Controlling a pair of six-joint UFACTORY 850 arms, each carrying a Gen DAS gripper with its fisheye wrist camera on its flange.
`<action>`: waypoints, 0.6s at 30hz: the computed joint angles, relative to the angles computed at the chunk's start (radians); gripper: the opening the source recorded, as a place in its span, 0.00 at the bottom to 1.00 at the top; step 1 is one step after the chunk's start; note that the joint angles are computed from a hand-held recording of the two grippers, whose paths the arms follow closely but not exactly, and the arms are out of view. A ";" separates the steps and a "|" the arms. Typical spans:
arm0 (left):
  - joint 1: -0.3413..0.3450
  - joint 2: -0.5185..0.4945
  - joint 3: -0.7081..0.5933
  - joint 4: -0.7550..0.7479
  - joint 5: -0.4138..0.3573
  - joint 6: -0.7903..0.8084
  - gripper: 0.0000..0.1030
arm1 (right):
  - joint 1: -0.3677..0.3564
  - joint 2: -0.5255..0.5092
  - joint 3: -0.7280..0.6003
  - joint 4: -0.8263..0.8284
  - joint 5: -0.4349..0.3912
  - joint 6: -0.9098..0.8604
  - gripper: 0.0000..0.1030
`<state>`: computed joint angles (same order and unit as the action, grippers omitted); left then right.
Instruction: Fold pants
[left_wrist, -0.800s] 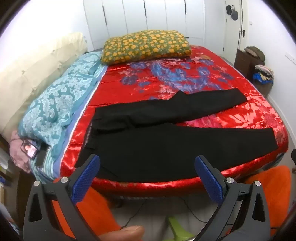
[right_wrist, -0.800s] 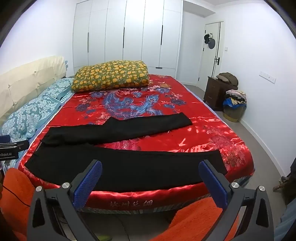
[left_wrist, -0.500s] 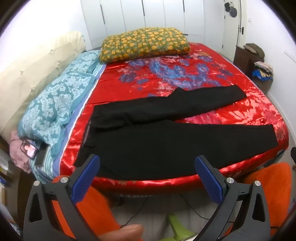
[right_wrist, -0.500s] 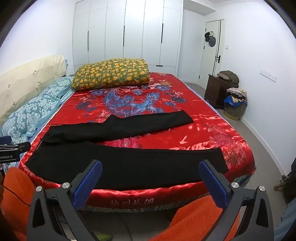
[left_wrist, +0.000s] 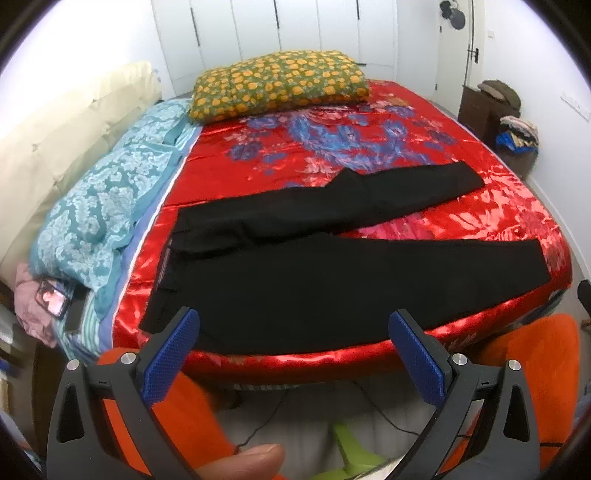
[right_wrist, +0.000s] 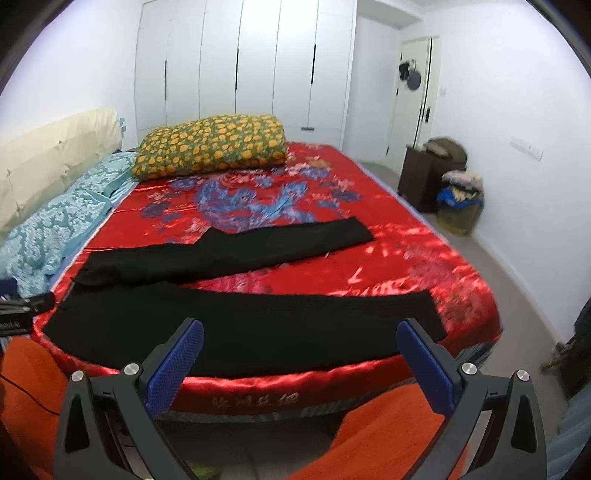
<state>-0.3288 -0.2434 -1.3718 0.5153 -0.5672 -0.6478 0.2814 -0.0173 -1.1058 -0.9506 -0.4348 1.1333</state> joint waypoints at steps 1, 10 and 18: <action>-0.001 0.000 0.000 0.005 -0.002 -0.004 1.00 | -0.006 -0.001 -0.001 0.026 0.008 -0.018 1.00; 0.011 -0.011 -0.016 -0.113 -0.024 0.082 0.99 | 0.000 -0.004 -0.007 0.019 -0.006 -0.010 1.00; 0.013 -0.014 -0.018 -0.156 -0.028 0.111 0.99 | 0.014 -0.028 -0.038 0.014 -0.071 -0.012 1.00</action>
